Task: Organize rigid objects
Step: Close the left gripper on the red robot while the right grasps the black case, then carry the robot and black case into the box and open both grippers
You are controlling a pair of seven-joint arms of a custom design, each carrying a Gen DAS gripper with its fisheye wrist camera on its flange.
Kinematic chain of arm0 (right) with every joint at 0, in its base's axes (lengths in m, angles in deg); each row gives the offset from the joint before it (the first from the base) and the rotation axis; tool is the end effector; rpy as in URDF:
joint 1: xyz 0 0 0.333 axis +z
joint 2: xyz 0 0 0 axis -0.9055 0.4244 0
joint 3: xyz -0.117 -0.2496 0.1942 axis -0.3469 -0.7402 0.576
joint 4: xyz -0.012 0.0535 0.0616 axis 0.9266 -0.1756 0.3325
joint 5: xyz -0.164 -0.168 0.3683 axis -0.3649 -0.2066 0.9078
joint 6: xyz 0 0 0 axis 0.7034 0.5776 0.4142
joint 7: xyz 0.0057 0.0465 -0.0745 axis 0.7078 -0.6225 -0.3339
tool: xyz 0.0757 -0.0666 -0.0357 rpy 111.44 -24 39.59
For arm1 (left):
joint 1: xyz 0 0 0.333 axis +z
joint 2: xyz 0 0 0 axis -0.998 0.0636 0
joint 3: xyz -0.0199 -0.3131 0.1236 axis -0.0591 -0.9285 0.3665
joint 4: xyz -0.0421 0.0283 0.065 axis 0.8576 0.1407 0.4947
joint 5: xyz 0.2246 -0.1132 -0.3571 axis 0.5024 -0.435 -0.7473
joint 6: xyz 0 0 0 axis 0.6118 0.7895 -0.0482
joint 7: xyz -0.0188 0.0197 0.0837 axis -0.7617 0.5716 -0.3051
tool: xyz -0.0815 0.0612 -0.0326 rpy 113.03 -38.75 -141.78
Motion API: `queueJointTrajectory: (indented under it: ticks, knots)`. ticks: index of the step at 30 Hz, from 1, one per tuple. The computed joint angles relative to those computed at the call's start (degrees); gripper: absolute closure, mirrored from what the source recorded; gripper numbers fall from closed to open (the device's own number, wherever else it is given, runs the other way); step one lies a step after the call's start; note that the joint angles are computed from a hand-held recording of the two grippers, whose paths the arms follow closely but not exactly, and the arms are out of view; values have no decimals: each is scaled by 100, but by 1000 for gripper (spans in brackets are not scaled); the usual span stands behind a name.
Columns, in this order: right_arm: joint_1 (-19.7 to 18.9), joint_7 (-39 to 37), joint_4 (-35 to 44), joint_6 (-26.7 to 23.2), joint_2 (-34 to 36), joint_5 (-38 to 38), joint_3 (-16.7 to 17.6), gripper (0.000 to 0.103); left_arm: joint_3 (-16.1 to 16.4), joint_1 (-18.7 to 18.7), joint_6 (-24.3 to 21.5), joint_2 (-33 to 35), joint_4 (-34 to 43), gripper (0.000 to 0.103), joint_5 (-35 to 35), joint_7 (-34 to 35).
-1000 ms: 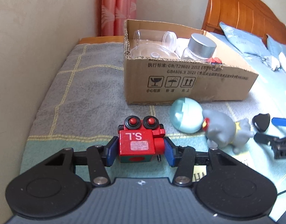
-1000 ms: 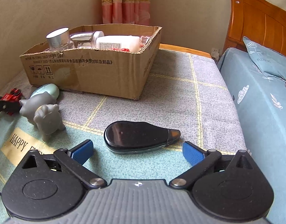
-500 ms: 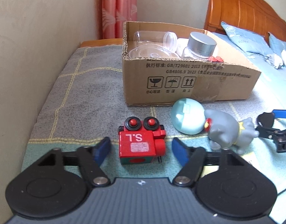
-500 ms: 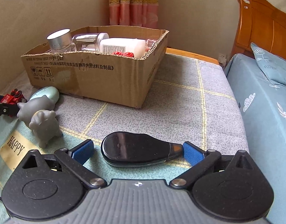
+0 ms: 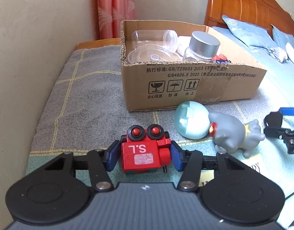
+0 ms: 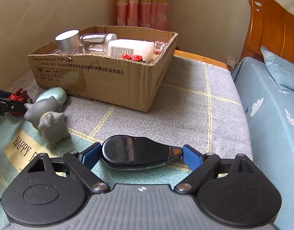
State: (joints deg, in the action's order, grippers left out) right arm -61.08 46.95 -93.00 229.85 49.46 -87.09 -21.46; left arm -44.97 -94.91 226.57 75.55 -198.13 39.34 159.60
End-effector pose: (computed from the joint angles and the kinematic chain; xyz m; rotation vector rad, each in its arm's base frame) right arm 0.5724 0.1024 0.4689 -1.7111 1.8416 -0.8064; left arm 0.6280 -0.2295 0.4816 -1.3763 2.2862 -0.8589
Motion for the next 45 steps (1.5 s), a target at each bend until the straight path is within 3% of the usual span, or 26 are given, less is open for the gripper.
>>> queueJointTrajectory:
  ticks: [12, 21, 25, 28, 31, 43, 44, 45]
  knots:
    - [-20, -1345, 294, 284, -180, 850, -21, 10, 29, -42, -462, -398, 99, 50, -430, 587]
    - [62, -1547, 1336, 370, 512, 688, -103, 10, 26, -137, -448, -203, 744, 50, -362, 674]
    - [248, -1524, 1736, 252, 852, 759, -291, 10, -7, -173, -486, 143, 1351, 50, -164, 600]
    - [354, -1673, 1762, 311, 905, 1000, -389, 0, -24, -212, -598, 515, 1917, 50, 101, 413]
    - [433, -1549, 1660, 350, 806, 916, -441, 0, -36, -269, -733, 885, 2468, 50, 366, 286]
    - [323, -824, 1248, -111, 228, 463, -207, 0, 35, -668, -2034, 2370, 4667, 49, 1232, -318]
    - [297, -788, 1209, -99, 191, 477, -188, 0, 25, -676, -2092, 2455, 4776, 45, 1240, -302]
    - [274, -751, 1184, -116, 162, 486, -165, 0, 54, -709, -2029, 2476, 4773, 34, 1295, -339]
